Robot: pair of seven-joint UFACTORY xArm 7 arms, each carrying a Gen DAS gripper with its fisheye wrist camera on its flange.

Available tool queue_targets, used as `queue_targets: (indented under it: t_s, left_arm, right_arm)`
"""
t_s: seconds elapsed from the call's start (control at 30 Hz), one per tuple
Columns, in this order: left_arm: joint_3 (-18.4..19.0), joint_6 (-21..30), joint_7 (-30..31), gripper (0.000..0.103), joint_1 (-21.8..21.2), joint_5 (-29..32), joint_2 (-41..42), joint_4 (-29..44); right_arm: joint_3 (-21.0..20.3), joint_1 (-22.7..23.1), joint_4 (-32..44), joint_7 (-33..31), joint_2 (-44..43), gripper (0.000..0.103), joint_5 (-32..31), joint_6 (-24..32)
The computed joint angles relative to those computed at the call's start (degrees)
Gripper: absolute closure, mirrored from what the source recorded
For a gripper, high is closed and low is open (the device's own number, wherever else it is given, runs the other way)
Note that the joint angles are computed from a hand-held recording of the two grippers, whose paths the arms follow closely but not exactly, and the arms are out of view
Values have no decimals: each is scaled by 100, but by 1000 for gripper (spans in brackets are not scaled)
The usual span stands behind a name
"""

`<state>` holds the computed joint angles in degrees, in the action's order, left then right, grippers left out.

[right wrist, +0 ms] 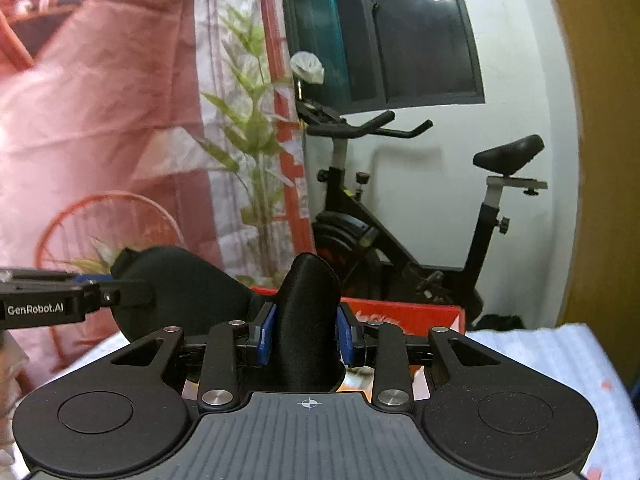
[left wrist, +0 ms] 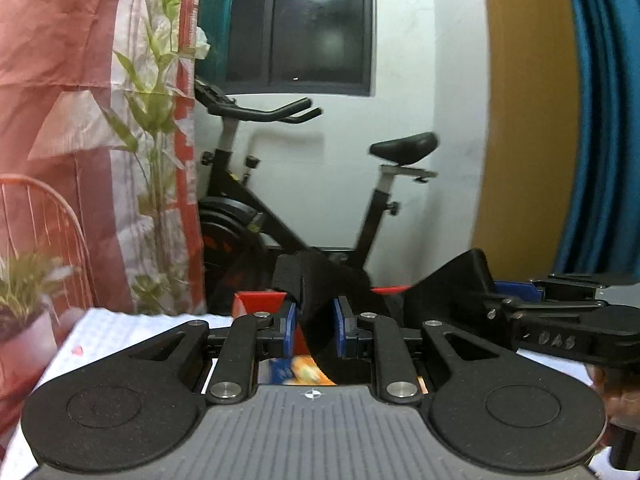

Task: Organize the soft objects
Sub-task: 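Carry the eye mask with the left tool and lower it into the box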

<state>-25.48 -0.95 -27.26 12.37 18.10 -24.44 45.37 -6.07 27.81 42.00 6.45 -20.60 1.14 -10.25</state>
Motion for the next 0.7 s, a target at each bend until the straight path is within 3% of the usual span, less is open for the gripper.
queue_targets:
  t_s: [0.03,0.1,0.23,0.4,0.5,0.57,0.63,0.7]
  left_arm:
    - [-327,168,-54,83,335,141,231,271]
    - [-728,554,-291,83,728,481,613,704]
    - [-886,1030,-566,83,835,1085,1288,1257]
    - [-410,1404,-109,83,291,961,1786,1533]
    - [46,1445,462,82,-180,143,1885,1484]
    - [145,1495,436,80,-264,299,1899,1469]
    - [307,1438,453,71,-395,324,1881,1415]
    - [566,1398,781,49,-638,-67,1857,1380]
  right_arm:
    - [1,-24,275,-47,251,74,-45,171]
    - [580,-695,897,13,803,74,-138,601]
    - [1141,-1331,1796,335,1603,74,-331,1449]
    - [1251,-1461,2440,440,2170,73,-402,2326]
    - [1236,-1453,2535,511,2314,69,-478,2471]
    - [1226,-1448,2536,575,2371,65,-507,2473]
    - [1151,-1411,2568,927,2430,62,-882,2537]
    - [1122,-1417,2521,1124,2427,54,-1003,2481]
